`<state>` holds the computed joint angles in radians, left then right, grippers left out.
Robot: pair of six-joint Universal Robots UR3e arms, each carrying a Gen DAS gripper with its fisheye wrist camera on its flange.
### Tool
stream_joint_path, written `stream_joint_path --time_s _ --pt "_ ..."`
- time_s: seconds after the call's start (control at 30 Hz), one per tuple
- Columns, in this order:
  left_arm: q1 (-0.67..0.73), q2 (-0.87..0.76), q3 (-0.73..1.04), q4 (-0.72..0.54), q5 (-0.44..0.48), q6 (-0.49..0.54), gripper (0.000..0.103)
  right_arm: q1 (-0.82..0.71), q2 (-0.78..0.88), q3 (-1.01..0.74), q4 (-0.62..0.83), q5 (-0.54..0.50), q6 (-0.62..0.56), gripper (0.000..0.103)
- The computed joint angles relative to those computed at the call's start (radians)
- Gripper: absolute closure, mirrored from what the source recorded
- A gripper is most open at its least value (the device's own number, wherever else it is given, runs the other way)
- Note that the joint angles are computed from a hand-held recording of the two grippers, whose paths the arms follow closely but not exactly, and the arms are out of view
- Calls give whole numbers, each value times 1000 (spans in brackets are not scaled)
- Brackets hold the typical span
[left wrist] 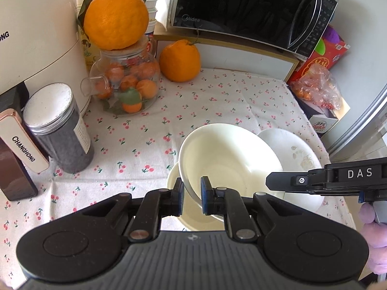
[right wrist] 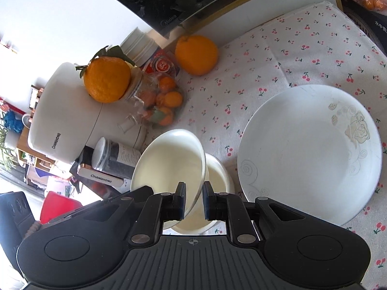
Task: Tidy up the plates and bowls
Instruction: 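Lower the small bowl into the cream bowl and open both tools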
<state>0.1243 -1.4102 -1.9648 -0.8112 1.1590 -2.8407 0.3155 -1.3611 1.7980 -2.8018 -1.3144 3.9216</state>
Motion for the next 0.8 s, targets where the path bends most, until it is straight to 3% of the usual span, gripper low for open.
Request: stream_joint_path --time_s 0.37,0.8 --pt "-5 -15 -11 -22 50 37 89 19 53 -35 44 7 12 88" --pt "-36 -43 -22 -9 96 65 86 89 99 -117 115 -117 -10 86"
